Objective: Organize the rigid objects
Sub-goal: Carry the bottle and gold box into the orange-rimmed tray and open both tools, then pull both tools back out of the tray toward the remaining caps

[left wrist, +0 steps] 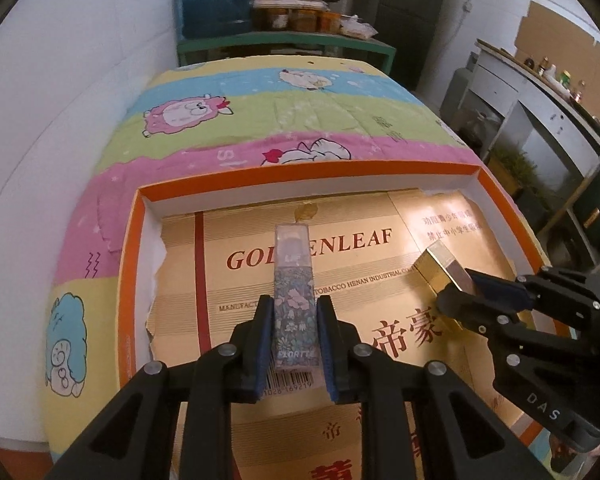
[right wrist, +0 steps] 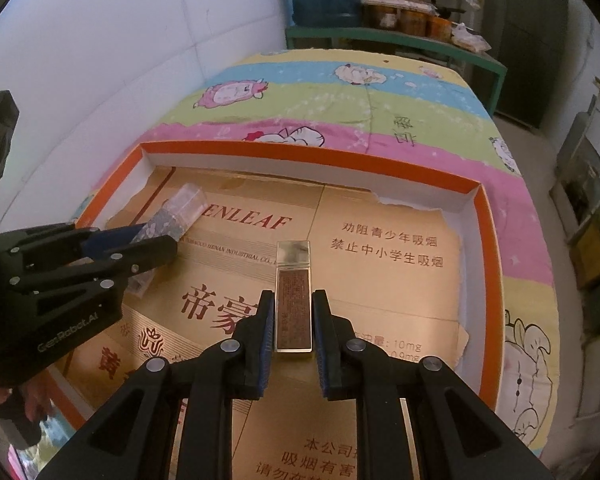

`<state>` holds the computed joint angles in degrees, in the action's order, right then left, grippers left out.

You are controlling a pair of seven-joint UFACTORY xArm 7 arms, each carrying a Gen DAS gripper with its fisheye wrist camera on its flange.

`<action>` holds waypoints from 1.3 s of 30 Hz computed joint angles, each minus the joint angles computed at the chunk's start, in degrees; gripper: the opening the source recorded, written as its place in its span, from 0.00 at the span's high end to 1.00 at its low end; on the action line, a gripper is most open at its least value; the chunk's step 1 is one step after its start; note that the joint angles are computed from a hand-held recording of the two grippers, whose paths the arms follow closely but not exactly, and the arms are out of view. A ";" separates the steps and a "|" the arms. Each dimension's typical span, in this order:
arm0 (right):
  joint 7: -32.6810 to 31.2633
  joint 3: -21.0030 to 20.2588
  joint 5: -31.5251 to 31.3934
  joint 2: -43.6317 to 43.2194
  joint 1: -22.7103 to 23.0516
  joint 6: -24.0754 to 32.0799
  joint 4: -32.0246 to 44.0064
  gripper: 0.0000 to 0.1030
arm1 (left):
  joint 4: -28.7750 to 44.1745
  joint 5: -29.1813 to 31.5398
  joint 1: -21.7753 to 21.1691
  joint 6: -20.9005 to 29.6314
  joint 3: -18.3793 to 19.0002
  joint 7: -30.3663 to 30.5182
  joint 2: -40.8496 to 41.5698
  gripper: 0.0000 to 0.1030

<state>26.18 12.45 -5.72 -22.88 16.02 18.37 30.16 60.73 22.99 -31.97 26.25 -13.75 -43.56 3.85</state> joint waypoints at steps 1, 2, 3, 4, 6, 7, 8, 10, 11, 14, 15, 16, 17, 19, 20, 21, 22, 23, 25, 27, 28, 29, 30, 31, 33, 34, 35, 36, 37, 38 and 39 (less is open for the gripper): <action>0.10 0.08 -0.09 -0.10 -0.03 -0.26 -0.15 0.77 | -0.13 -1.29 0.18 -0.24 -0.10 1.11 -0.08 0.76; 0.40 0.32 -0.33 -0.28 -0.21 -0.54 -0.32 0.70 | -0.10 -2.08 0.27 -0.23 -0.11 1.43 -0.16 0.74; 0.96 0.78 -0.73 -0.65 -0.51 -0.56 -0.57 0.65 | -0.04 -2.06 0.23 0.05 -0.09 1.08 -0.27 0.69; 1.66 1.37 -1.35 -0.90 -1.01 -0.30 -0.55 0.55 | -0.03 -0.55 0.00 0.56 0.01 -0.31 -0.56 0.64; 2.63 1.98 -2.27 -1.79 -1.49 -0.04 -0.85 0.51 | -0.63 1.78 -0.04 -0.09 0.08 -2.18 -1.19 0.47; 3.05 2.18 -2.61 -2.44 -1.60 -0.02 -1.11 0.51 | -1.21 3.17 0.00 -0.52 0.12 -3.64 -1.79 0.46; 3.41 2.35 -2.92 -3.06 -1.70 -0.04 -1.39 0.51 | -1.81 4.27 0.14 -0.83 0.08 -4.93 -2.48 0.46; 4.09 2.71 -3.49 -4.49 -1.86 0.03 -2.02 0.51 | -3.04 5.63 0.63 -1.68 -0.25 -6.57 -3.94 0.46; 4.34 2.86 -3.67 -5.08 -1.85 0.23 -2.23 0.51 | -3.69 6.51 0.90 -2.00 -0.50 -7.17 -4.82 0.46; 5.70 3.73 -4.23 -7.52 -2.00 1.11 -3.13 0.51 | -5.15 8.41 1.75 -1.72 -1.64 -8.04 -7.37 0.46; 6.03 3.77 -4.18 -8.24 -1.83 1.20 -3.50 0.51 | -5.81 8.25 1.99 -1.79 -2.03 -7.78 -8.39 0.46; 6.41 3.65 -3.79 -9.48 -1.35 1.30 -4.11 0.51 | -6.26 7.90 2.28 -1.77 -2.39 -7.39 -9.07 0.46; 6.75 3.54 -3.34 -10.74 -0.83 1.44 -4.66 0.51 | -7.08 7.68 2.49 -1.77 -2.85 -7.23 -10.24 0.46; 7.44 3.65 -2.55 -13.54 0.15 2.00 -5.74 0.51 | -8.74 6.69 2.80 -1.96 -3.79 -6.60 -12.58 0.46; 7.81 3.87 -2.28 -14.81 0.52 2.44 -6.13 0.51 | -9.46 6.34 3.06 -2.11 -4.33 -6.49 -13.59 0.46; 8.30 4.12 -1.88 -16.69 1.12 3.25 -6.64 0.51 | -10.15 5.73 3.22 -2.25 -4.82 -6.19 -14.63 0.46; 8.68 4.28 -1.55 -18.10 1.59 3.85 -7.05 0.51 | -11.08 4.48 3.14 -2.53 -5.13 -5.55 -15.95 0.46; 9.11 4.43 -1.14 -19.54 2.15 4.50 -7.44 0.51 | -12.12 2.68 2.87 -3.11 -5.27 -4.65 -17.34 0.46; 10.07 4.71 -0.12 -22.59 3.55 5.83 -8.17 0.51 | -14.24 -1.28 2.13 -4.31 -5.57 -2.99 -20.28 0.46; 11.06 5.26 0.60 -25.59 4.74 7.17 -8.81 0.51 | -15.42 -1.99 2.99 -4.23 -7.40 -3.21 -22.66 0.46; 11.81 5.84 0.90 -27.35 5.33 8.16 -9.09 0.51 | -16.07 -1.65 3.64 -3.88 -8.78 -4.02 -24.33 0.46; 12.35 6.26 1.07 -28.58 5.78 8.89 -9.24 0.51 | -16.59 -1.82 3.95 -3.78 -9.63 -4.27 -25.50 0.46; 13.22 7.00 1.26 -30.29 6.32 9.95 -9.40 0.51 | -17.19 -2.19 4.05 -3.70 -10.30 -4.41 -26.77 0.46; 13.84 7.52 1.30 -31.51 6.72 10.74 -9.56 0.51 | -17.93 -2.54 4.13 -3.76 -11.02 -4.75 -28.25 0.46; 15.50 9.21 1.19 -34.39 7.54 13.04 -9.55 0.51 | -19.70 -4.15 3.32 -4.80 -11.28 -4.11 -31.04 0.46; 16.14 9.87 1.02 -35.37 7.87 13.97 -9.52 0.51 | -20.94 -5.37 2.47 -6.01 -11.01 -3.51 -32.61 0.46; 16.80 10.64 0.89 -36.41 8.36 15.19 -9.38 0.51 | -21.50 -6.13 2.35 -6.19 -11.38 -3.21 -33.62 0.46; 17.47 11.40 0.80 -37.43 8.96 16.51 -9.19 0.51 | -22.02 -6.71 2.31 -5.46 -12.04 -3.15 -35.13 0.46; 17.96 11.86 0.74 -38.19 9.53 17.48 -9.13 0.51 | -22.11 -7.09 2.62 -4.83 -12.70 -3.11 -35.86 0.46; 18.52 12.40 0.73 -39.01 10.18 18.55 -9.05 0.51 | -22.34 -7.36 2.98 -3.83 -13.56 -3.47 -37.04 0.46; 19.16 13.06 0.71 -39.66 10.75 19.60 -8.81 0.51 | -22.66 -7.83 2.98 -3.19 -13.97 -3.61 -38.07 0.46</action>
